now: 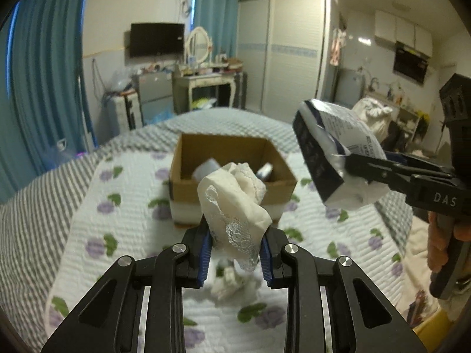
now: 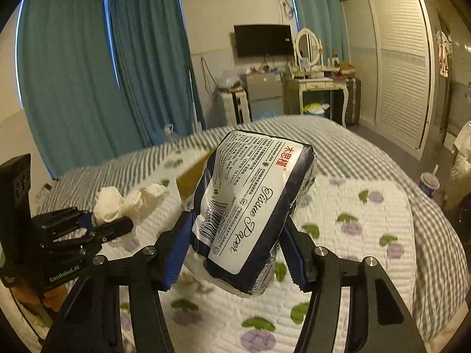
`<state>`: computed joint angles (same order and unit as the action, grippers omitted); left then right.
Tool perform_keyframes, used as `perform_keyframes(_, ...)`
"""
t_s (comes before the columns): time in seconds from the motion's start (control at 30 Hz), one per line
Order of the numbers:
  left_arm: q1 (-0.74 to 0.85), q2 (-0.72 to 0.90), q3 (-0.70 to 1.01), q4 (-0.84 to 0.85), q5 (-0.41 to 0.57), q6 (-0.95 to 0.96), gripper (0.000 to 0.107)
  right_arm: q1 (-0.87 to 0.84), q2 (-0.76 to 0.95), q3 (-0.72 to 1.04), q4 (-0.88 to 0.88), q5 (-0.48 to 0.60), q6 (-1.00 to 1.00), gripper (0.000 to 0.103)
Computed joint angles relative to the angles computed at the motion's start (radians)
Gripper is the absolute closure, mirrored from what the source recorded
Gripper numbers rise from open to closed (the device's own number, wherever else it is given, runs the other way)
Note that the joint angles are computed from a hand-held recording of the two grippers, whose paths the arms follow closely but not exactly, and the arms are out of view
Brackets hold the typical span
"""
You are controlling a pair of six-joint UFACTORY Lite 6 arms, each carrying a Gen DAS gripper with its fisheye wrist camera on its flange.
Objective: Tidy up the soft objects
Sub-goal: 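Grasp the dark tissue pack with the right tool while the left tool grasps the lace cloth, then lower both held items into the box and open both tools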
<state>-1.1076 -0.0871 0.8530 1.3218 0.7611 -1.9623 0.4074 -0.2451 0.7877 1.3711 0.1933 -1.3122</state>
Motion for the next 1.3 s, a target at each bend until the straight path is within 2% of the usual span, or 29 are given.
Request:
perform_keyframes(0.17,0.118,0.05,0.088,0.034,-0.076,0.073,0.08,0.026,0.122,0.178,-0.201,-0.038,0.172,0.045)
perform_keyframes(0.37,0.312,0.209,0.243,0.109,-0.234,0.123,0.08,-0.004,0.395,0.461,-0.091,-0.017,0.08,0.044)
perform_keyframes(0.53,0.453,0.398,0.396,0.165,-0.357,0.128,0.08,-0.005,0.724,0.779,-0.342,0.013,0.358,0.044)
perform_keyframes(0.73,0.516,0.57,0.523,0.188,-0.415,0.152,0.08,-0.041,1.003,1.058,-0.447,0.066,0.509,0.044)
perform_keyframes(0.9,0.507,0.642,0.569,0.236,-0.383,0.138,0.077,-0.058,1.104,1.139,-0.412,0.086,0.471,0.043)
perform_keyframes(0.97,0.502,0.659,0.59,0.203,-0.376,0.167,0.076,-0.049,1.106,1.132,-0.422,0.076,0.486,0.038)
perform_keyframes(1.0,0.502,0.661,0.592,0.173,-0.374,0.19,0.074,-0.045,1.108,1.136,-0.462,0.065,0.529,0.036)
perform_keyframes(1.07,0.501,0.659,0.595,0.121,-0.368,0.234,0.046,-0.042,1.099,1.123,-0.488,0.03,0.565,0.025)
perform_keyframes(1.1,0.495,0.65,0.584,0.137,-0.35,0.211,0.025,-0.043,1.084,1.104,-0.482,0.014,0.564,0.024)
perform_keyframes(1.13,0.478,0.617,0.547,0.191,-0.307,0.146,0.018,-0.046,1.061,1.08,-0.451,0.003,0.541,0.023)
perform_keyframes(1.2,0.467,0.579,0.515,0.202,-0.285,0.133,0.017,-0.048,1.017,1.048,-0.513,0.001,0.605,0.021)
perform_keyframes(1.3,0.449,0.486,0.468,0.131,-0.257,0.194,0.017,-0.049,0.908,0.959,-0.596,-0.012,0.678,0.021)
